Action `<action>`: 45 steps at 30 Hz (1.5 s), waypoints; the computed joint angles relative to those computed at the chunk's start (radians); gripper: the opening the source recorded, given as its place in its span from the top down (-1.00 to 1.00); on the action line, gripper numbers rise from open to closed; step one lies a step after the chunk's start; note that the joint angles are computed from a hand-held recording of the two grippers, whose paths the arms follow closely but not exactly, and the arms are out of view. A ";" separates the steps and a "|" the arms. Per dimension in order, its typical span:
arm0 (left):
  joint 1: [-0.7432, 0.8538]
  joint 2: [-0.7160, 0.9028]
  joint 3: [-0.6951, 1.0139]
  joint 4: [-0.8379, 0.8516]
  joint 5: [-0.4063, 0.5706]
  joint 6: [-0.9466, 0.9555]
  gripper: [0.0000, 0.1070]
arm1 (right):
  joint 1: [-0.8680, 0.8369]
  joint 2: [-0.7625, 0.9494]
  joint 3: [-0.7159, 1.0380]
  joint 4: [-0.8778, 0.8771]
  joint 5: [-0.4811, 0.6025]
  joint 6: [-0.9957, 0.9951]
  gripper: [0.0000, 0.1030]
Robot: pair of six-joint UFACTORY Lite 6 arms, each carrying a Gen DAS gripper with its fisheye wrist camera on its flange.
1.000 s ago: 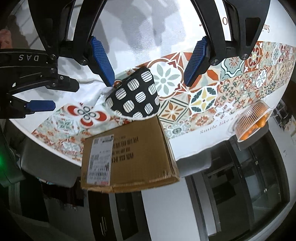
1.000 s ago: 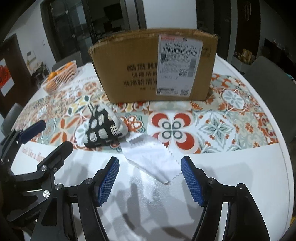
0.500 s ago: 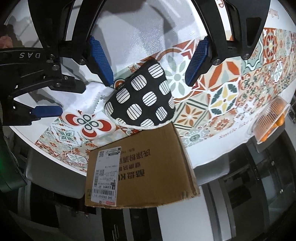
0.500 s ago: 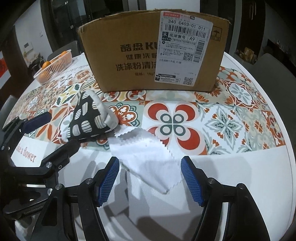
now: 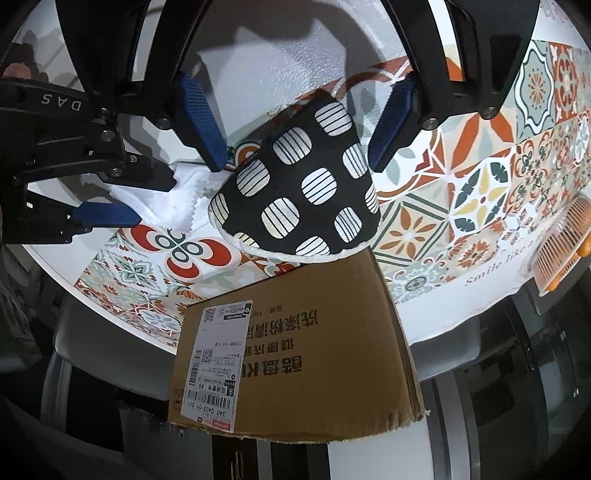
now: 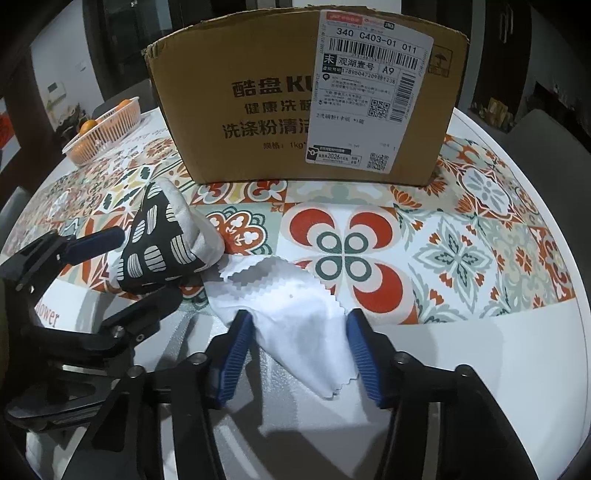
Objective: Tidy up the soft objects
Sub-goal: 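Grasp the patterned mask with the left tool while the right tool grasps the white cloth, then carry the mask with the left tool while the right tool carries the cloth over the box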
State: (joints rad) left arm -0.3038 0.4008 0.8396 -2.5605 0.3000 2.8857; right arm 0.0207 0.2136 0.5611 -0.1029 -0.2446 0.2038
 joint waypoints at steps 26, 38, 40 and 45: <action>-0.059 -0.223 -0.177 -0.316 -0.023 0.104 0.37 | -0.092 -0.192 -0.109 -0.483 -0.030 0.449 0.79; -0.091 -0.470 -0.261 -0.380 -0.109 0.035 0.37 | -0.166 -0.447 -0.181 -0.900 -0.015 0.855 0.79; -0.097 -0.505 -0.266 -0.396 -0.127 0.030 0.37 | -0.182 -0.497 -0.190 -0.999 -0.016 0.952 0.79; -0.114 -0.577 -0.272 -0.507 -0.157 0.102 0.37 | -0.203 -0.620 -0.212 -1.175 -0.011 1.130 0.79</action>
